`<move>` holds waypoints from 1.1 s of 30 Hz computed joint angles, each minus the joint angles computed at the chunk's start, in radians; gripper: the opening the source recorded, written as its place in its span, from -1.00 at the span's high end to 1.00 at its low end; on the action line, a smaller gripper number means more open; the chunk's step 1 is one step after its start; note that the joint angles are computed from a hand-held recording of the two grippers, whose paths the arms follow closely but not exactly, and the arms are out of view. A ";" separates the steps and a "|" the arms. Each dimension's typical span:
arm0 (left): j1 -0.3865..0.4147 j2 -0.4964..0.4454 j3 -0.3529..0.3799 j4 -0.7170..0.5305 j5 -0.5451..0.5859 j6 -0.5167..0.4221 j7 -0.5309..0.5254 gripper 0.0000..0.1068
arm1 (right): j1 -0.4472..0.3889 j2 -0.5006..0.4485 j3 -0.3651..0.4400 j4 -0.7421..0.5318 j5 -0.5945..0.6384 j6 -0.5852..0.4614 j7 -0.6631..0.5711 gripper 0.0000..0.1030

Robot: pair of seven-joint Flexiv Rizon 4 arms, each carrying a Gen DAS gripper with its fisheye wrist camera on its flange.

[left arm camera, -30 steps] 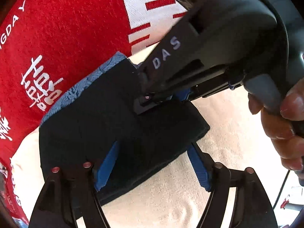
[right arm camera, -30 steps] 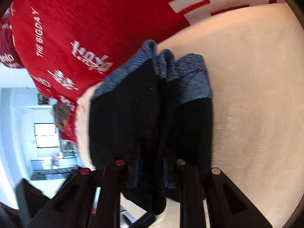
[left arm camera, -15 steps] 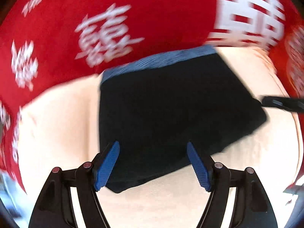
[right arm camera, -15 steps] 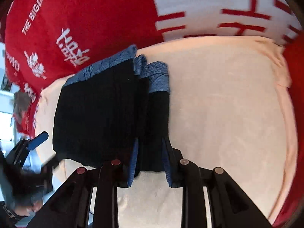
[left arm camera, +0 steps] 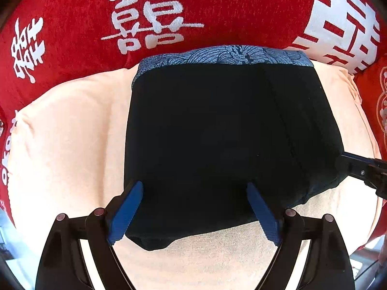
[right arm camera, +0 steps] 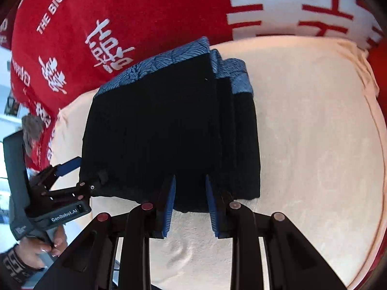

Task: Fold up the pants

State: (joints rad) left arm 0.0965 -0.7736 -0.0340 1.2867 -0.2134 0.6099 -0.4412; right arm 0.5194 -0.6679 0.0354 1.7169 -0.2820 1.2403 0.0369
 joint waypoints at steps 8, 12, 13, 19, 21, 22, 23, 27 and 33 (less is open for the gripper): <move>0.008 -0.014 -0.004 -0.031 -0.005 -0.045 0.005 -0.70 | -0.003 -0.003 0.018 -0.031 0.013 -0.063 -0.007 0.45; 0.004 -0.016 0.000 -0.039 -0.003 -0.058 -0.004 -0.70 | -0.009 -0.011 0.029 -0.056 0.016 -0.102 -0.025 0.44; 0.005 -0.018 0.000 -0.043 -0.004 -0.063 -0.006 -0.70 | -0.009 -0.011 0.030 -0.058 0.016 -0.107 -0.028 0.44; 0.005 -0.022 0.002 -0.055 -0.001 -0.079 -0.012 -0.70 | -0.013 -0.007 0.041 -0.067 0.026 -0.131 -0.034 0.43; 0.004 -0.025 0.003 -0.063 0.000 -0.087 -0.018 -0.70 | -0.014 -0.005 0.046 -0.068 0.032 -0.135 -0.039 0.43; 0.004 -0.025 0.003 -0.064 0.000 -0.086 -0.022 -0.70 | -0.016 -0.004 0.049 -0.067 0.035 -0.135 -0.042 0.42; 0.004 -0.024 0.002 -0.063 -0.001 -0.084 -0.022 -0.70 | -0.019 -0.003 0.054 -0.065 0.040 -0.133 -0.047 0.41; 0.006 -0.022 0.002 -0.062 0.002 -0.084 -0.016 -0.70 | -0.026 0.002 0.068 -0.059 0.058 -0.137 -0.066 0.39; 0.007 -0.032 0.004 -0.083 0.003 -0.095 -0.025 -0.70 | -0.028 0.017 0.075 -0.028 0.087 -0.119 -0.062 0.39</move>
